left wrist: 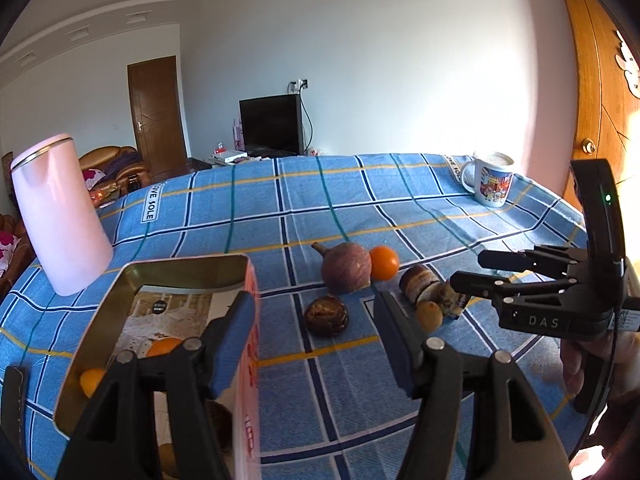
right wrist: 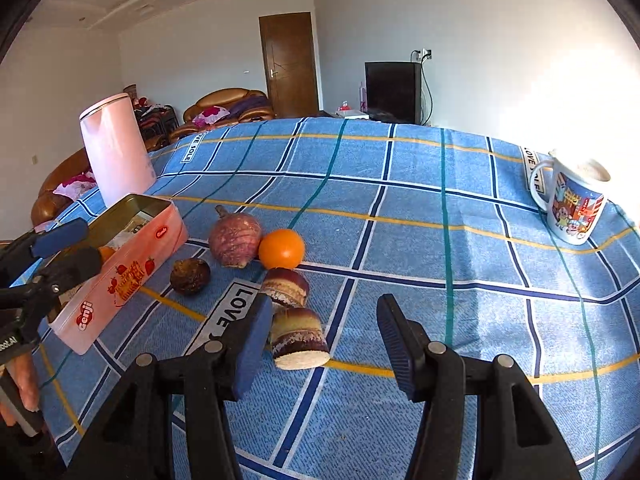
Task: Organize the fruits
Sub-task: 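Lower both fruits into the tin tray and open both tools, then grasp the layered cake roll with the right tool while the left tool grasps another brown fruit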
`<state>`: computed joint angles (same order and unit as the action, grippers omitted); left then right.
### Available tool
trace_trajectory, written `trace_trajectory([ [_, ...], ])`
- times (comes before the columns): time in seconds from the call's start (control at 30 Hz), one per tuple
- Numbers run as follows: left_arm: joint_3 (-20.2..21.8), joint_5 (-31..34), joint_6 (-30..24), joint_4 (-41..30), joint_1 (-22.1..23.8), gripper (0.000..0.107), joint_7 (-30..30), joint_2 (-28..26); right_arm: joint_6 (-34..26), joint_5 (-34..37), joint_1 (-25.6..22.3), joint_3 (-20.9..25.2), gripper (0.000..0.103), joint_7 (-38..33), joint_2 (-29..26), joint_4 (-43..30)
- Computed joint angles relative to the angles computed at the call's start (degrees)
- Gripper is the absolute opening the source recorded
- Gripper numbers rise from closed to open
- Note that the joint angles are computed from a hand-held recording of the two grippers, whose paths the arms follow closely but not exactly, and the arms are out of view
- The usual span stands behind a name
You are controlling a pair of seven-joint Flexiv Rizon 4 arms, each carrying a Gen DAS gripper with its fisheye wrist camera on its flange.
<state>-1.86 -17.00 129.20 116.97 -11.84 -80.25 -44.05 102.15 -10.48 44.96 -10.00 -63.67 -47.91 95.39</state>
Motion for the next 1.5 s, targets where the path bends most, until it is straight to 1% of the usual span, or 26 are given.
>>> trace_trajectory([
  [0.1, 0.09, -0.76, -1.66, -1.15, -0.61, 0.064, 0.68, -0.86, -2.16, -2.67, -4.61, 5.87, 0.056, -1.21, -0.13, -1.08],
  [0.17, 0.20, -0.94, -2.43, -1.47, -0.90, 0.064, 0.97, -1.09, -4.33, -4.05, -6.84, 8.71, 0.053, -1.39, -0.43, -2.11],
  [0.23, 0.41, -1.07, -2.75, -1.80, -1.29, 0.064, 1.28, -1.37, -8.56, -6.56, -11.72, 15.23, 0.052, -2.94, -1.37, -4.23],
  [0.27, 0.52, -1.25, -2.97, -2.05, -1.57, 0.064, 1.48, -1.50, -8.57, -6.57, -12.75, 16.50, 0.051, -3.02, -1.70, -4.63],
  [0.3, 0.55, -1.28, -3.15, -2.23, -1.72, 0.064, 1.66, -1.61, -9.01, -6.59, -12.76, 16.43, 0.047, -2.73, -1.80, -4.87],
  [0.33, 0.67, -1.48, -3.32, -2.40, -1.97, 0.064, 1.84, -1.68, -9.25, -6.74, -13.69, 17.63, 0.046, -3.01, -2.06, -5.19],
  [0.43, 0.52, -1.61, -4.39, -3.11, -2.28, 0.064, 2.31, -1.85, -10.90, -6.92, -17.93, 23.15, 0.046, -4.80, -3.06, -6.40],
  [0.5, 0.95, -2.04, -4.91, -3.66, -3.02, 0.065, 2.91, -2.10, -11.75, -6.17, -21.38, 27.67, 0.046, -6.28, -3.97, -6.98],
  [0.53, 1.11, -2.32, -5.25, -3.98, -3.43, 0.065, 3.23, -2.23, -12.54, -5.92, -23.64, 30.79, 0.040, -7.61, -4.61, -7.35],
  [0.57, 0.94, -2.19, -5.65, -4.23, -3.46, 0.065, 3.43, -2.27, -13.26, -3.79, -24.38, 32.39, 0.039, -10.26, -4.76, -7.70],
  [0.6, 0.70, -1.93, -5.96, -4.47, -3.36, 0.065, 3.51, -2.33, -12.55, -5.14, -24.45, 32.11, 0.039, -9.17, -4.54, -7.00],
  [0.67, 1.02, -2.29, -6.91, -5.32, -4.17, 0.065, 4.22, -2.59, -10.81, -4.45, -22.20, 29.05, 0.039, -8.85, -3.27, -5.61],
  [0.7, 1.01, -2.25, -7.49, -5.77, -4.41, 0.065, 4.60, -2.71, -9.20, -3.98, -19.98, 25.89, 0.039, -7.78, -2.35, -4.60],
  [0.77, 0.90, -2.42, -9.21, -6.87, -4.77, 0.065, 5.16, -2.97, -5.90, -2.76, -14.28, 17.90, 0.039, -4.52, -0.74, -2.57],
  [0.83, -0.07, -1.80, -11.49, -8.07, -4.09, 0.065, 5.16, -3.17, -2.68, -1.55, -9.94, 11.88, 0.039, -2.15, 0.21, -0.66],
  [0.93, -0.55, -1.38, -15.02, -10.15, -3.80, 0.065, 4.97, -3.65, 1.02, 0.96, -5.01, 5.13, 0.039, 0.23, 0.84, 1.37],
  [1.0, -1.30, -0.79, -17.41, -11.43, -3.18, 0.065, 4.47, -3.94, 2.49, 2.16, -4.20, 3.84, 0.039, 0.92, 0.94, 1.92],
  [1.03, -2.42, -0.06, -18.85, -11.93, -2.11, 0.065, 4.09, -4.01, 2.89, 2.64, -4.14, 3.67, 0.039, 1.21, 0.91, 1.95],
  [1.07, -2.92, 0.27, -20.10, -12.48, -1.66, 0.065, 3.63, -4.17, 3.17, 2.84, -4.46, 3.97, 0.039, 1.36, 0.86, 1.91],
  [1.13, -1.69, 0.25, -21.67, -13.83, -2.86, 0.065, 3.02, -4.72, 3.62, 2.79, -5.55, 5.21, 0.039, 1.45, 0.71, 1.74],
  [1.2, -2.30, 1.08, -23.91, -14.83, -2.33, 0.062, 2.83, -4.98, 3.52, 2.69, -6.01, 5.76, 0.039, 1.53, 0.64, 1.57],
  [1.27, -2.92, 1.63, -25.91, -15.67, -1.70, 0.055, 2.30, -5.18, 3.97, 3.15, -5.22, 4.92, 0.039, 1.50, 0.69, 1.87],
  [1.33, -3.29, 2.24, -28.04, -16.37, -1.17, 0.039, 2.02, -5.28, 4.20, 3.58, -4.21, 3.87, 0.039, 1.26, 0.73, 2.08],
  [1.4, -3.47, 2.75, -29.75, -16.87, -0.86, 0.038, 1.73, -5.36, 4.35, 4.08, -3.35, 2.95, 0.039, 1.02, 0.77, 2.27],
  [1.47, -4.49, 3.48, -30.43, -17.10, 0.14, 0.035, 1.56, -5.46, 4.24, 4.17, -3.44, 3.10, 0.039, 0.84, 0.76, 2.19],
  [1.5, -4.65, 3.74, -30.42, -17.07, 0.37, 0.028, 1.35, -5.48, 4.19, 3.99, -3.89, 3.61, 0.039, 0.74, 0.73, 2.11],
])
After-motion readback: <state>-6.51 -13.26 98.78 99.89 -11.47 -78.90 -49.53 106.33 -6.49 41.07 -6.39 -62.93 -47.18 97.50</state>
